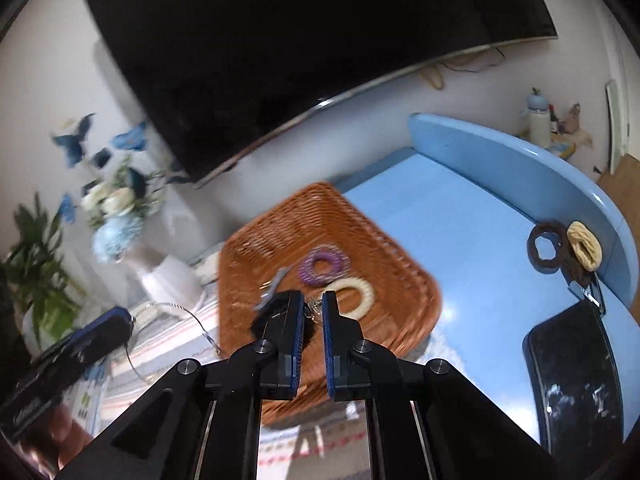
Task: Organize jewelry
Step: 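Carry both earrings over the wicker basket, then open both tools over the basket and move them back over the cloth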
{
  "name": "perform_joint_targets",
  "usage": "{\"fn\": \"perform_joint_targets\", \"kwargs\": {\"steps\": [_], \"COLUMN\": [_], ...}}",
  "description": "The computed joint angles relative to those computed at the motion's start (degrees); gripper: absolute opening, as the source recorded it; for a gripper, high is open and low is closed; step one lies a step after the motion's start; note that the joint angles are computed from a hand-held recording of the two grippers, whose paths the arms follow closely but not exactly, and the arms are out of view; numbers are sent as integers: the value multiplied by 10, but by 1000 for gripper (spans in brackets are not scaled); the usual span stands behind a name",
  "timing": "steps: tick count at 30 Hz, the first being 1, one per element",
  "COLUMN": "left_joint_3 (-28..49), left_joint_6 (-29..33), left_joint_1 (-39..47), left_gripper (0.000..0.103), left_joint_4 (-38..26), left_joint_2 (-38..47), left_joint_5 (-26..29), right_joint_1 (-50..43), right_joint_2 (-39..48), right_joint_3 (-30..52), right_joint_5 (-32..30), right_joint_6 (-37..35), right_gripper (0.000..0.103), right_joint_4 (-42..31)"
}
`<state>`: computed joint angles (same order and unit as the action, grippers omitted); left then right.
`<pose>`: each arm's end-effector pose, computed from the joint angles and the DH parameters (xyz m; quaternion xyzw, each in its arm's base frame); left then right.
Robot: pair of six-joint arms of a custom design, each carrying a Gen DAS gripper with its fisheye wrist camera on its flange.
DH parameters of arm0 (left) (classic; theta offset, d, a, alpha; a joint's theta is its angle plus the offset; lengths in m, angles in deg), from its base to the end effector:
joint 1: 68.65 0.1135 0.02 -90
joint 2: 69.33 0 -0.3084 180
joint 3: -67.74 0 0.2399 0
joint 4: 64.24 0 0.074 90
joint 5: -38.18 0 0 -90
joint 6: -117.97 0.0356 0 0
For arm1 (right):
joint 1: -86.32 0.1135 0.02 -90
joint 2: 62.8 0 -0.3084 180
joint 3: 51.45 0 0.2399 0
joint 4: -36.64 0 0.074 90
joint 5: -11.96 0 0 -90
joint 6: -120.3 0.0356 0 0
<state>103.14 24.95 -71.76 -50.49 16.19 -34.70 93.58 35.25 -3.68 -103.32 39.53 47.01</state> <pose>0.2358 -0.0233 0.1728 0.0678 0.8825 -0.1565 0.4383 0.2936 0.0527 0.1662 -0.0774 0.8855 0.2554 0.3804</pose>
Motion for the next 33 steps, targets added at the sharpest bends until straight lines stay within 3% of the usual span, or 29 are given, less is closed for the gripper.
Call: {"fn": "perform_joint_targets", "kwargs": {"steps": [4,8,11,16,18,19,20,22,27,31,33], "left_joint_3": [44,39,33,32,37,37,30,10,-29,-68,-83], "left_joint_6": [3,4,3,2,1,0,-2,-1,11,45,76], "left_joint_1": [-32,-48,-52,-53,-45,-40,-34,-23,21,103,175], "left_gripper": [9,9,9,9,19,36,43,45,46,46,46], "left_joint_4": [9,41,60,68,51,43,50,62,44,-2,-41], "left_joint_2": [88,117,134,153,149,145,138,116,42,-47,-93], "left_joint_5": [-24,-39,-44,-38,-20,-12,-6,-6,24,59,93], "right_joint_1": [0,3,17,8,-3,-10,-16,-27,-27,-9,-9], "right_joint_2": [41,88,110,107,112,115,117,123,125,104,95], "right_joint_3": [-9,-21,-10,-25,-18,-18,-19,-18,-17,-42,-56], "right_joint_5": [10,6,47,11,-21,-32,-39,-54,-62,-13,-23], "right_joint_6": [-7,-7,-11,-12,-9,-4,2,12,15,0,1], "right_gripper": [9,9,8,11,11,13,15,24,30,34,34], "right_joint_4": [81,146,132,156,148,152,158,164,169,192,214]}}
